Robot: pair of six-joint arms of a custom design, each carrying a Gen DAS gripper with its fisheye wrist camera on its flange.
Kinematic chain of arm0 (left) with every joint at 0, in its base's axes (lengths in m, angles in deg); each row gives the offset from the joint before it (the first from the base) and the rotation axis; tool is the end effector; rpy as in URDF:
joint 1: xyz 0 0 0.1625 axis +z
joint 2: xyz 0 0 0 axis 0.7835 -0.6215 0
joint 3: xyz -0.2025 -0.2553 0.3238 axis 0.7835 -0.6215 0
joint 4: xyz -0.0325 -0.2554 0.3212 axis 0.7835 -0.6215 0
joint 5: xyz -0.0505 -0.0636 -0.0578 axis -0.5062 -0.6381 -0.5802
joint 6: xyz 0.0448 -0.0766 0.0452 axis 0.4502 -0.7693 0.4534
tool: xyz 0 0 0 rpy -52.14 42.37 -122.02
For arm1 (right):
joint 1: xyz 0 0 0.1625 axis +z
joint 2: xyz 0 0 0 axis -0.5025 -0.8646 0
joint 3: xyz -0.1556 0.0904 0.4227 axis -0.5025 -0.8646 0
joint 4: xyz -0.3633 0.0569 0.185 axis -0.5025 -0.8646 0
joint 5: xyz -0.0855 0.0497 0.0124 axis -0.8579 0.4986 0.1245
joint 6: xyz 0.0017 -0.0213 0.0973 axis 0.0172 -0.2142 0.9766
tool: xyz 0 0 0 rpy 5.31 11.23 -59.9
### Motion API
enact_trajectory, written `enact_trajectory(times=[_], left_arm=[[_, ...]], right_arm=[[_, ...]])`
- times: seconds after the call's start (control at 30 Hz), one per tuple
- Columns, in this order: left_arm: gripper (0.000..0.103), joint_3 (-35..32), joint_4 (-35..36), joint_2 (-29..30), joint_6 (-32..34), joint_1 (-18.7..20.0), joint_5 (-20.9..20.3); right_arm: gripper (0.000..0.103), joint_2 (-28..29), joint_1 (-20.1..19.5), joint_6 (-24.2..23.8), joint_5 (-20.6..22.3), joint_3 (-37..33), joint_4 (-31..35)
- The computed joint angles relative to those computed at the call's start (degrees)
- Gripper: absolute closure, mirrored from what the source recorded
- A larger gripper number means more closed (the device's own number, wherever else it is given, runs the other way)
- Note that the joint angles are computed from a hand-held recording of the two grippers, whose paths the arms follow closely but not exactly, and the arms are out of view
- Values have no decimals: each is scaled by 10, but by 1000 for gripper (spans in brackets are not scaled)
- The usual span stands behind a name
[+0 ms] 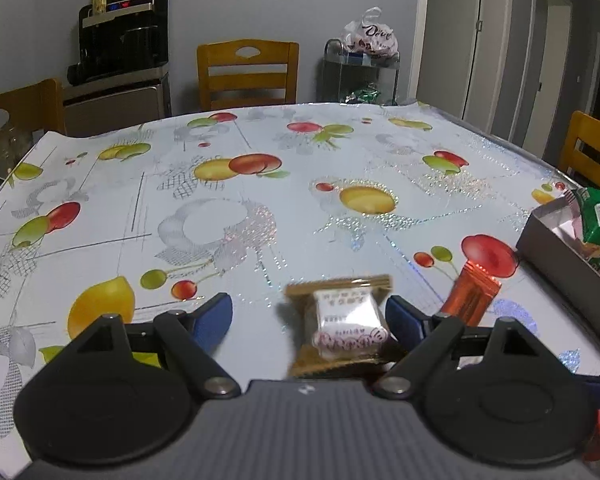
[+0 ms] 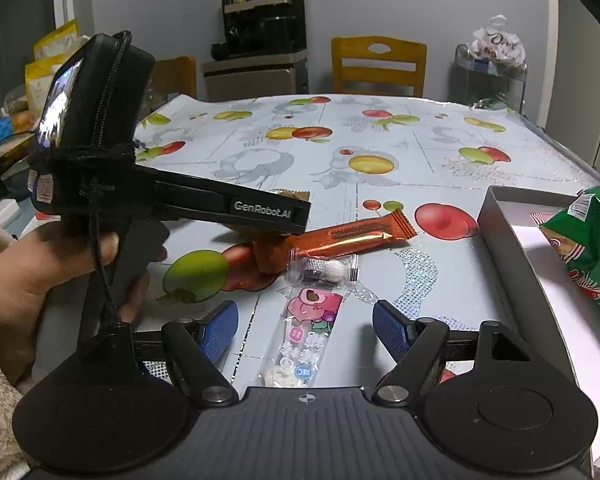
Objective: Organize snacks
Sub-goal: 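Grasp the cream cake packet with the left tool while the right tool grasps the pink candy stick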
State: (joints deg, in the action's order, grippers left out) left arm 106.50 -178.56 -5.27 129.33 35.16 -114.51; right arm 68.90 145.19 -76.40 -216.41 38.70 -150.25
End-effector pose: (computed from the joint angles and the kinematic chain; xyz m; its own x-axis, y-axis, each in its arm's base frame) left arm 0.1089 -0.7140 0.2296 -0.6340 0.5165 -0.5756 0.7634 0.5373 -0.3586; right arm 0.3297 -0.5618 -0.2039 -0.7489 0.0423 0.6614 -0.4991 0.6206 -0.6048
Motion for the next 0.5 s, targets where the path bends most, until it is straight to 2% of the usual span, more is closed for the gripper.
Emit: enact_trajectory(times=[0.17, 0.33, 0.47, 0.5], left_arm=[[26, -5, 29, -5, -3, 4, -10], [37, -2, 21, -4, 15, 4, -9], [37, -4, 26, -4, 16, 5, -12], [37, -4, 26, -4, 16, 5, -12]], right_arm=[[30, 0, 1, -8, 1, 2, 2], [33, -3, -1, -4, 5, 4, 19], [36, 0, -1, -10, 5, 0, 19], [41, 1, 0, -14, 5, -2, 19]])
